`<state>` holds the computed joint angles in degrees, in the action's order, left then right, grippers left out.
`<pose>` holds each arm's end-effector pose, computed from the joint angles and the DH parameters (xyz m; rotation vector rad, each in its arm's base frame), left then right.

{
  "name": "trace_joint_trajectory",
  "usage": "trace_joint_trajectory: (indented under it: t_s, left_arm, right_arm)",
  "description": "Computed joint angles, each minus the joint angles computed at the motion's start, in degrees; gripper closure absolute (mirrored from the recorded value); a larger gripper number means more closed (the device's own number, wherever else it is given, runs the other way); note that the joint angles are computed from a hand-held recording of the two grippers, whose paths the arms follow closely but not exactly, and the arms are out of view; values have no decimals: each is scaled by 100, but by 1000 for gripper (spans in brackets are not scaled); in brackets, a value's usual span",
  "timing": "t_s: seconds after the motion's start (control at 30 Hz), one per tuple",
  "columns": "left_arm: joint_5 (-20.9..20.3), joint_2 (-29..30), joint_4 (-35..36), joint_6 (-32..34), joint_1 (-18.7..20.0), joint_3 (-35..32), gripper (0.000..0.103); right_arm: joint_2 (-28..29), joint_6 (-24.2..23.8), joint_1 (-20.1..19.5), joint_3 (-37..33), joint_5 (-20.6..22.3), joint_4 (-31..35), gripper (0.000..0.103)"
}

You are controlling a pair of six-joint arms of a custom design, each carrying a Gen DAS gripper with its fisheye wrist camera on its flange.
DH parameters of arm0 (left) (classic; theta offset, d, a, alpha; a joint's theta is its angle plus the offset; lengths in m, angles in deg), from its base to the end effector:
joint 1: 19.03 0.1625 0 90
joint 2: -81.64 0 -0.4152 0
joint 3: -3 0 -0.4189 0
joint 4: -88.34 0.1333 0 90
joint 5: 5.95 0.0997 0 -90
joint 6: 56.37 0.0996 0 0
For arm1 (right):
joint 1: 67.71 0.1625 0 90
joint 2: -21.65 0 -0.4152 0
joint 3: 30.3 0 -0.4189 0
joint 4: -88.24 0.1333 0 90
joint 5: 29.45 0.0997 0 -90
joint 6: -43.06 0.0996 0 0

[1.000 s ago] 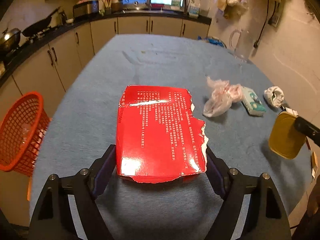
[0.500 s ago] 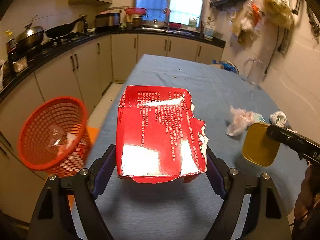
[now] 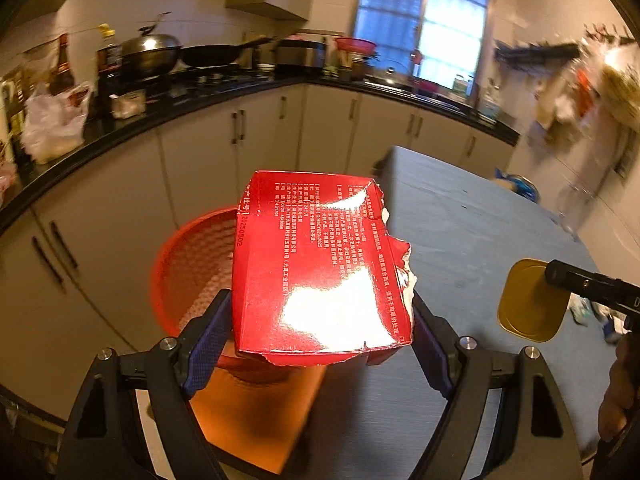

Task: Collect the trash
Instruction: 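Carry red box and tape roll to the red wastebasket and open both tools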

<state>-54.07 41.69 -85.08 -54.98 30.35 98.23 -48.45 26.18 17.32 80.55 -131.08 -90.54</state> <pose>-0.2909 -0.6461 0.0664 0.6632 2.3871 -0.8990 0.0610 -0.6054 0.2884 0.1516 -2.5836 1.0811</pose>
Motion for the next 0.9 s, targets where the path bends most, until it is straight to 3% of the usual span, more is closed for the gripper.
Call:
trace_joint_trajectory:
  t_s: [0.43,0.9]
  left_arm:
    - [18,-16,61,53,461,-274,21]
    - [70,244,414,188,698,-621,21]
  right_arm:
    - [1238,442,413,-1357,451,654,70]
    - [2334,1031,340,-2633,454,1401,70]
